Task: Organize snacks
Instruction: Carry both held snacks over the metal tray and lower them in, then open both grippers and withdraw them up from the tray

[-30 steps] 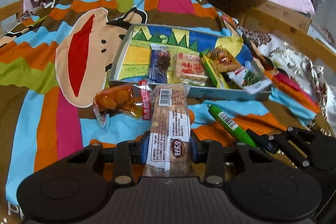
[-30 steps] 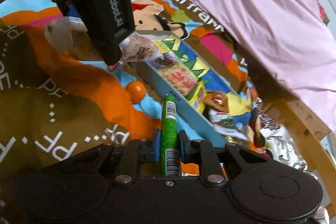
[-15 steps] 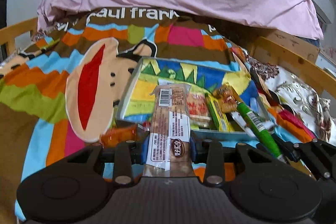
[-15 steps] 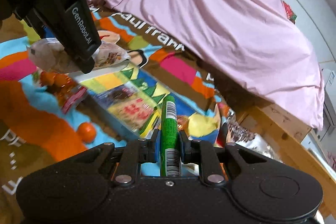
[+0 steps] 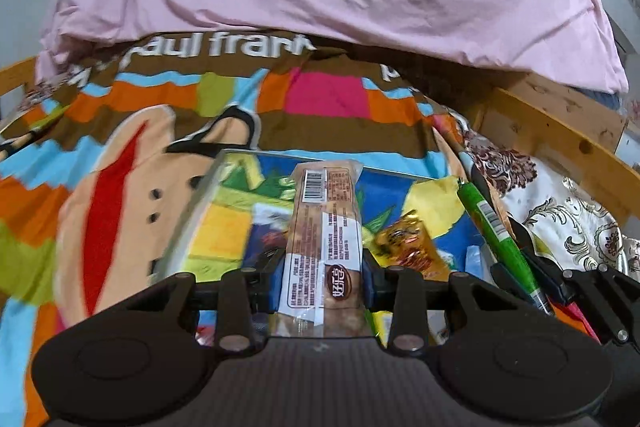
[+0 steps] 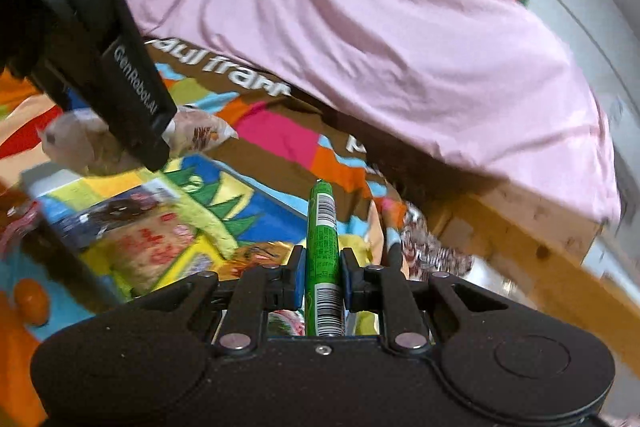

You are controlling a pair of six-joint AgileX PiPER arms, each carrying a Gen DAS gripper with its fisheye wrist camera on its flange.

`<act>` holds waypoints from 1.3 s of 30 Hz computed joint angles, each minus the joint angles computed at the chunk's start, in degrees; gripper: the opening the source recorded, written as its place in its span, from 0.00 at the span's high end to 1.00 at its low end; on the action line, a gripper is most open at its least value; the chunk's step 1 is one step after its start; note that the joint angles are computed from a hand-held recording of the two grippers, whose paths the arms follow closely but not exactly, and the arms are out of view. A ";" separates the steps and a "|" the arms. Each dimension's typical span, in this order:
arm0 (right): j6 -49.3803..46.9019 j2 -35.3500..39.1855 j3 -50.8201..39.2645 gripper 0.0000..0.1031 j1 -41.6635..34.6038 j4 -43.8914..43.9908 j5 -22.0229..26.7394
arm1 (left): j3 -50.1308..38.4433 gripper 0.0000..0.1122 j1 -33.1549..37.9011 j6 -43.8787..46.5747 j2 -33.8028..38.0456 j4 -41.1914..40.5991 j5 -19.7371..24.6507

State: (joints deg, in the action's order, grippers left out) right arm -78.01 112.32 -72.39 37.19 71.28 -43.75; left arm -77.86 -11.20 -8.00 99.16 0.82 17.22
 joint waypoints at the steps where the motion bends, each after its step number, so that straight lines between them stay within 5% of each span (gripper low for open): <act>1: 0.83 0.63 -0.46 0.82 -0.84 -0.38 0.63 | -2.58 0.64 -0.86 -0.51 1.97 1.01 0.77; 12: 0.95 5.40 -7.04 0.82 -7.19 5.49 11.36 | -23.21 0.65 -6.28 -2.15 18.36 4.67 9.62; 21: -3.86 6.57 -9.63 0.81 -9.00 15.13 14.96 | -29.49 0.65 -7.29 -5.76 23.97 7.87 15.44; 30: -6.30 6.76 -10.34 0.79 -9.39 18.31 15.65 | -31.40 0.63 -7.64 -5.06 24.98 8.91 17.00; 34: -3.72 6.14 -9.35 0.75 -9.42 16.48 15.80 | -30.24 0.48 -7.49 -3.77 24.24 7.69 15.88; 39: 5.45 3.15 -5.53 0.56 -9.25 9.60 14.33 | -26.33 0.41 -7.03 -3.80 21.48 7.23 12.66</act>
State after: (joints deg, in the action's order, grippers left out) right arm -72.56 115.47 -77.93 27.94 80.89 -29.42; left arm -104.19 -18.23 -11.80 120.64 8.06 29.88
